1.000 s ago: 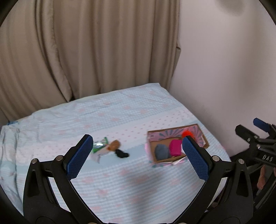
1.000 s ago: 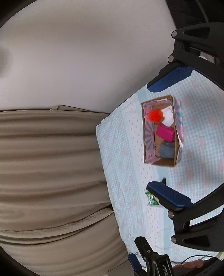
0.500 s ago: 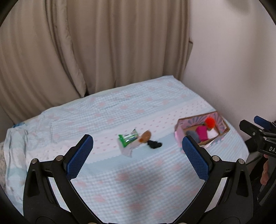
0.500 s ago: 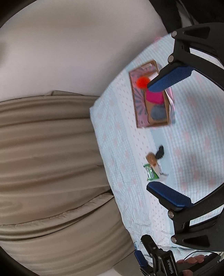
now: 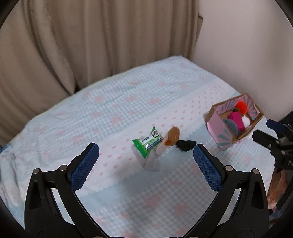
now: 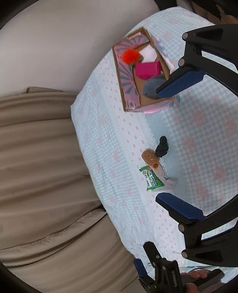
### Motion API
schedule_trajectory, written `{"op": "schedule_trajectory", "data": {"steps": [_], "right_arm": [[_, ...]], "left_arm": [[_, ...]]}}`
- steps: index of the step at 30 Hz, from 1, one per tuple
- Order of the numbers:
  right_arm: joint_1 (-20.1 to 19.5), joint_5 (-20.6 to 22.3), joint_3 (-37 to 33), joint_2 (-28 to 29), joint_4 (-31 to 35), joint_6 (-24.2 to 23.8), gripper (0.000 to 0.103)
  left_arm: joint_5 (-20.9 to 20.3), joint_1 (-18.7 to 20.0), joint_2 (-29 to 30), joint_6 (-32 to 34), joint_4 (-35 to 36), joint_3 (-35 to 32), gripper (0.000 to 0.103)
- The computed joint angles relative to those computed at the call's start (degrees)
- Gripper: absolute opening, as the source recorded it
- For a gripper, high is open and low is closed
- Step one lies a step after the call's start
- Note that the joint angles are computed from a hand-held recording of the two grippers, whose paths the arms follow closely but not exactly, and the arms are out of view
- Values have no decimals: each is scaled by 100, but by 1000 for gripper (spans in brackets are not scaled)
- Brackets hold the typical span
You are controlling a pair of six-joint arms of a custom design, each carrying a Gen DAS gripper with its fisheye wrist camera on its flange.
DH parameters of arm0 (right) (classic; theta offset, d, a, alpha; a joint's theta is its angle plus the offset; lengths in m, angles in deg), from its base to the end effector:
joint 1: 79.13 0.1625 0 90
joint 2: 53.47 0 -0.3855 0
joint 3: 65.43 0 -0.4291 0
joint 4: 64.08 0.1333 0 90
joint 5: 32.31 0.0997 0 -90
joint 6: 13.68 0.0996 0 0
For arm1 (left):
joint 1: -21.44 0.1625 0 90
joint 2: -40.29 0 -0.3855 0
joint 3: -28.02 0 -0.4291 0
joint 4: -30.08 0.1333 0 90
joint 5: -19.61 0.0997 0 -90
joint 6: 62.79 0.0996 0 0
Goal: Organize soft objects
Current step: 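Withdraw both tools from the box and hold above the bed, then grasp the green wipes pack with the left tool while the right tool grasps the black item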
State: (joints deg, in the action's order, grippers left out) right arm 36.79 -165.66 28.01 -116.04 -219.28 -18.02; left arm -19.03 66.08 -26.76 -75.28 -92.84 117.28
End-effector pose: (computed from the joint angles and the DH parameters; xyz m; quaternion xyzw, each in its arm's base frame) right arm 0.3509 -0.5734 0.2809 0.1265 -0.8856 0.3355 0.2953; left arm -0.3192 -0.6119 0.3127 0.2151 0.8721 -0.2823 0.3370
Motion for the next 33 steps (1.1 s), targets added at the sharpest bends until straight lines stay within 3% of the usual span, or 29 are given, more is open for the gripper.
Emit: {"op": "schedule_trajectory", "data": {"steps": [5, 10, 17, 23, 29, 33], "right_arm": [[-323, 127, -175, 481, -277, -334, 103], [-641, 217, -305, 924, -624, -702, 103], [-1040, 372, -523, 1469, -861, -1191, 103], [-1260, 442, -776, 1866, -908, -1596, 103], [-1389, 528, -1068, 2192, -783, -1768, 91], [-1436, 498, -1241, 2388, -647, -1857, 74]], "left_arm": [[-295, 582, 644, 1021, -366, -396, 102], [-515, 1033, 1302, 1603, -278, -914, 96], [-437, 1425, 2170, 2588, -150, -1494, 92], [-424, 1610, 2631, 2747, 199, -1948, 77], [-511, 1721, 2843, 3028, 175, -2200, 72], [-788, 1780, 2974, 2980, 426, -2425, 52]]}}
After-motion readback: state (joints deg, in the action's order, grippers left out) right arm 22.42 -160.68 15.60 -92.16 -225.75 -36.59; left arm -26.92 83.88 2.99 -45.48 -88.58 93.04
